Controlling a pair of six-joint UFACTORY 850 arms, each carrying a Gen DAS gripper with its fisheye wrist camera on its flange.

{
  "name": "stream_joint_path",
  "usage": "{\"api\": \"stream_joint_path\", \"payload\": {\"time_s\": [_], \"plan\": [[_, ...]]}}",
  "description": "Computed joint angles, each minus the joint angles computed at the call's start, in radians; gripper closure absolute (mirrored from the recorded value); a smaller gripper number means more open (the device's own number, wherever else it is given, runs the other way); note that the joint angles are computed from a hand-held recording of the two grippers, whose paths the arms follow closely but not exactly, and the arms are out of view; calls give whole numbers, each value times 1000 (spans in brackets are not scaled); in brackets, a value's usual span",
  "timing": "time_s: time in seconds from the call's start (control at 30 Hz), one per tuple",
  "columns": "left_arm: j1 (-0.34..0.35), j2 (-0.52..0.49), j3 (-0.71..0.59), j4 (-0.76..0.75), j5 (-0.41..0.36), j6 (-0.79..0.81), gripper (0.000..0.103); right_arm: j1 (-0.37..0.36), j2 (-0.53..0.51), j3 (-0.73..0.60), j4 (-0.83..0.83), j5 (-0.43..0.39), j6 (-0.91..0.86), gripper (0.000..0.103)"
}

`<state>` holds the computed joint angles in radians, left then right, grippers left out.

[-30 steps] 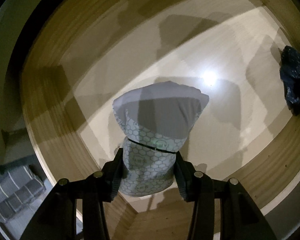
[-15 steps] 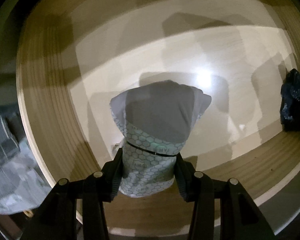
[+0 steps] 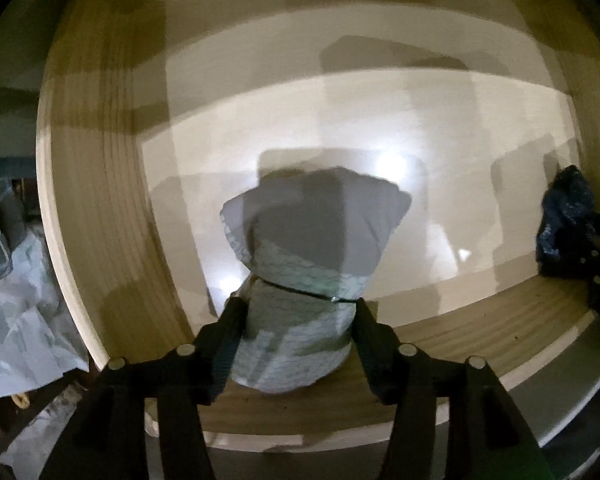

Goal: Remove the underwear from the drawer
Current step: 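Lift the grey bundle out of the drawer with the left tool while the right tool holds the blue cloth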

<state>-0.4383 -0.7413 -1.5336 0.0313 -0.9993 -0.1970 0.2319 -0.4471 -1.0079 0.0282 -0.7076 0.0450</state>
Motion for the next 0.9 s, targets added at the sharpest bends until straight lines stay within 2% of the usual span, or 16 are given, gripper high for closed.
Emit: {"api": "stream_joint_path", "payload": {"time_s": [0.27, 0.33, 0.43, 0.57, 0.6, 0.9], "plan": [[-1, -23, -41, 3, -2, 2, 44, 0, 0, -1, 0, -1, 0, 65], [0, -34, -33, 22, 33, -8, 44, 0, 0, -1, -1, -1, 1, 65], [-7, -6, 36, 21, 71, -29, 44, 0, 1, 0, -1, -1, 0, 65], [-3, -4, 59, 3, 94, -50, 44, 0, 1, -1, 0, -2, 1, 65], [9, -5, 82, -1, 121, -43, 44, 1, 1, -1, 0, -2, 1, 65], [57, 33, 166, -32, 147, -4, 44, -1, 1, -3, 1, -6, 0, 64]]}}
